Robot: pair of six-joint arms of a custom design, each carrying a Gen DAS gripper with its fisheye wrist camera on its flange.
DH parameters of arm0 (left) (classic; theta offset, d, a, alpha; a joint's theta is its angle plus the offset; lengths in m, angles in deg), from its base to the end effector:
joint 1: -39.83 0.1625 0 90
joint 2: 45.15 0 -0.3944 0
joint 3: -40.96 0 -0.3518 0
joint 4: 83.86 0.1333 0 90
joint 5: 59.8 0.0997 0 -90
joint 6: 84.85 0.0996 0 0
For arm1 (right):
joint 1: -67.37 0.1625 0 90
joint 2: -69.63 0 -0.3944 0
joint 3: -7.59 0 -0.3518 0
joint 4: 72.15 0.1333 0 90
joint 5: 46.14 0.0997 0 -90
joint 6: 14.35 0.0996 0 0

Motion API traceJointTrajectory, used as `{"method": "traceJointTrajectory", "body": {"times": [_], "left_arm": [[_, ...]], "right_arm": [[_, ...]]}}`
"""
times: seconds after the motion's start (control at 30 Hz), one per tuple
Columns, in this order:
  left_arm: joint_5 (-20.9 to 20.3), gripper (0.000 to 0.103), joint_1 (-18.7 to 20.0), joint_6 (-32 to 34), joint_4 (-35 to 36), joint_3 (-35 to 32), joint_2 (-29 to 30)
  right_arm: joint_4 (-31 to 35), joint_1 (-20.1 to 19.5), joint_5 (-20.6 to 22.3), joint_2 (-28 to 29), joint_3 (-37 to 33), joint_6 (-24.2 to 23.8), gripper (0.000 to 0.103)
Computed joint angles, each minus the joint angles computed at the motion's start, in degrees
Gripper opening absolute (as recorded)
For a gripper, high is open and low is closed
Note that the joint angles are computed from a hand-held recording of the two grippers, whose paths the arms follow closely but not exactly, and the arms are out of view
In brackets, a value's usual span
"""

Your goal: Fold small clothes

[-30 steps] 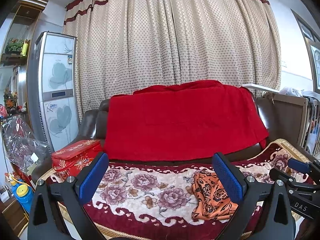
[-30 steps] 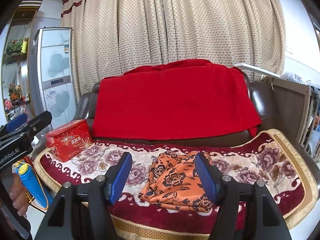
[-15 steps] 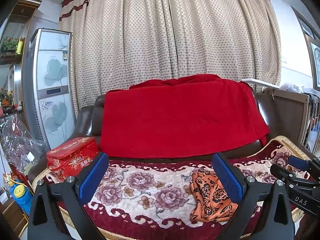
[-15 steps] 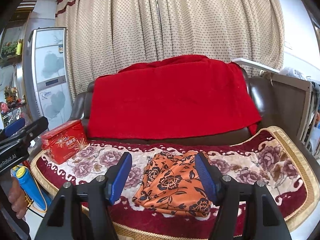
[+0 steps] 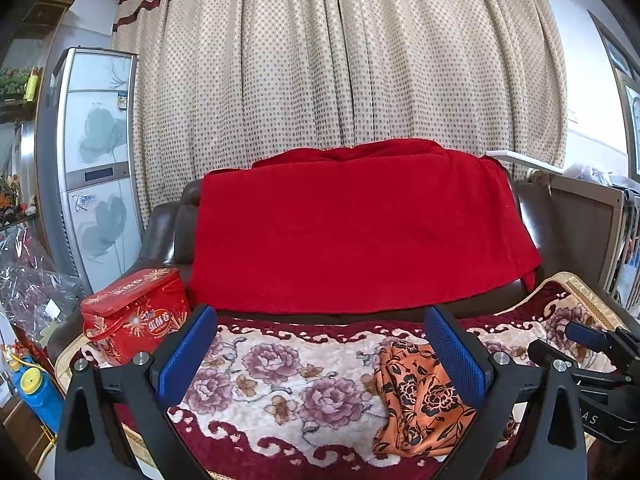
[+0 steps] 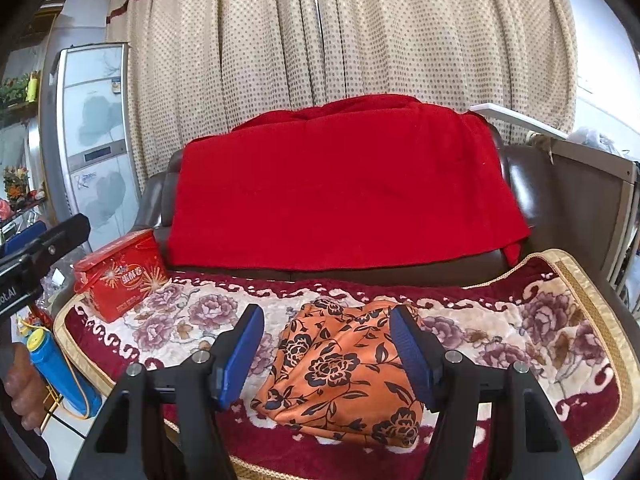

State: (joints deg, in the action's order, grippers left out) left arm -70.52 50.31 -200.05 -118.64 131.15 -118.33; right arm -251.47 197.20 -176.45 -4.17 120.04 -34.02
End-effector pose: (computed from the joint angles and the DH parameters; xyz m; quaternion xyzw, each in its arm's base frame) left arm -0.4135 -0.3116 0.3365 0.1674 0.7074 -0.5693 0.3841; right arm 0.3774 -0.3450 0.3505 0.2930 -0.8098 0.4500 0.2363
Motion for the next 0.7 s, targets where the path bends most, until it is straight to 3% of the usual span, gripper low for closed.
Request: {"method": "traceJointTrajectory", "body": {"times": [0.3,0.7], "left_arm": [[1.1,0.103,3.2,10.6,-12.4,2.2,-0.7],[1.6,0.103,6.3,30.6,-37.7,8.2,-2.2]], "right_arm": [[1.1,-2.5,1.6,2.0,-2.3,-0.5,0.069],[1.5,-4.3,1.7,4.0,-3.8,-0.9,0.069]]}}
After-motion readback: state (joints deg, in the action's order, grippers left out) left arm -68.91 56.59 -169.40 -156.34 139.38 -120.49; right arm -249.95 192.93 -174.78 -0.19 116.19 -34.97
